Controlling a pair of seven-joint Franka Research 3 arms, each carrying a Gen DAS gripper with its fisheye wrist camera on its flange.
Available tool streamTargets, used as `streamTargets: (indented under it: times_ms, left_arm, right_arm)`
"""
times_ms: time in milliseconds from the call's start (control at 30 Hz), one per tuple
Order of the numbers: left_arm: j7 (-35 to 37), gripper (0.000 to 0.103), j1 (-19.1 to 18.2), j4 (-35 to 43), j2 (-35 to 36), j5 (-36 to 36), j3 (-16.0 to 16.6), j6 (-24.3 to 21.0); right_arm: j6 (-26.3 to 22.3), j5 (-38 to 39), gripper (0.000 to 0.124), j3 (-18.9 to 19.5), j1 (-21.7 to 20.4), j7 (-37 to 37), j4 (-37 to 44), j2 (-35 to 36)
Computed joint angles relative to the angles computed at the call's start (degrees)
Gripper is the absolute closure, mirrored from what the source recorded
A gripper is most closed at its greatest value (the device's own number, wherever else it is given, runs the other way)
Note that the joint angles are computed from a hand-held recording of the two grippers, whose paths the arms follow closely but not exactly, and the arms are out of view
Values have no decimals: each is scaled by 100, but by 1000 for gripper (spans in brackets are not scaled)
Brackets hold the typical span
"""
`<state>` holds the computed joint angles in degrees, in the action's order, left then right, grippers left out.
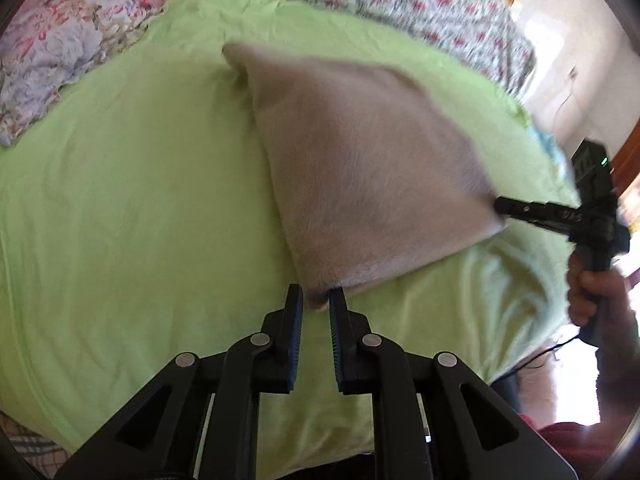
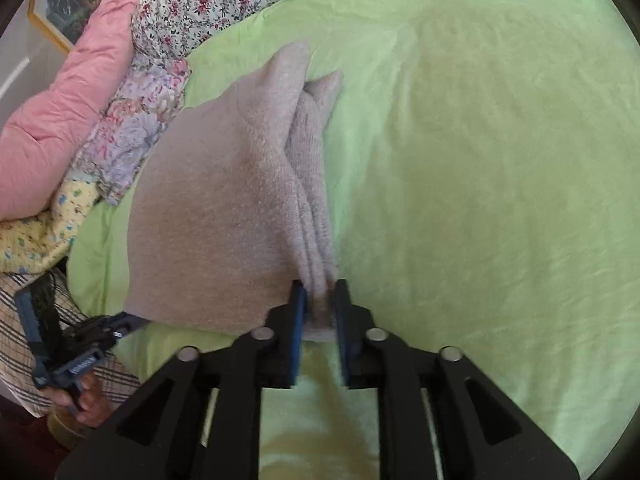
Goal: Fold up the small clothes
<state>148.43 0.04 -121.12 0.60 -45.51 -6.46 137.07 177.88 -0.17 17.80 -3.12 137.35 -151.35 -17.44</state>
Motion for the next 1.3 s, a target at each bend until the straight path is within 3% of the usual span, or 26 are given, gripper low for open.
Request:
streamTargets:
  times_ms: [167, 267, 333, 433, 567, 633, 700, 833, 933, 1033, 1100, 1133, 1200, 1300]
  left_arm:
    - [79, 81, 48, 747, 291, -699, -16, -330]
    - [-97, 81, 22, 1303, 685, -848, -211, -260]
    - [-233, 81, -47, 1559, 941, -765, -365, 119]
    - [-598, 81, -24, 2054, 1422, -492, -554, 106]
    - [-875, 84, 17, 2243, 1714, 80, -718, 244]
    - [-988, 83, 46, 2284, 1832, 335, -786, 291]
    - [-1019, 85, 94, 2323, 1979, 522, -870, 359]
    - [-857, 85, 294, 2382, 2151, 409, -1087, 379]
    - [-734, 85, 351, 2205, 2020, 422, -1161, 529]
    - [-462, 85, 476, 1867, 1669, 125, -1207, 566]
    - [-311, 86, 561, 1696, 1438, -172, -1146, 328]
    - [-214, 86, 609, 1603, 1319, -340, -1088, 136]
    - [-1, 86, 642, 1419, 1107, -591, -944, -205]
    - [274, 86, 565, 985, 754, -706, -702, -425]
  right_arm:
    - [371, -251, 102, 611, -763, 316, 42, -324]
    - [551, -212, 102, 736, -962, 26, 411, 33]
    - [636, -288, 102, 932, -1195, -129, 695, 309]
    - [600, -447, 102, 1055, -1411, -302, 1180, 840]
    - [494, -671, 102, 633, -1113, -370, 1554, 1364]
    - [366, -88, 102, 237, -662, -929, 1647, 1524]
    - [172, 80, 104, 68, -479, -1135, 1756, 1679]
    - [403, -1027, 107, -423, -211, -282, 1765, 1934]
    - [534, -449, 109, -441, -123, -697, 1676, 1894]
    - [652, -1699, 108, -785, 61, 515, 1546, 1686]
    - [706, -2760, 105, -536, -296, 1579, 1464, 1500]
    - [753, -3234, 105, -238, -628, 2058, 1379, 1363]
    - [908, -3243, 105, -12, -786, 2101, 1158, 1151]
    - [1003, -3038, 105, -7, -580, 1917, 823, 894]
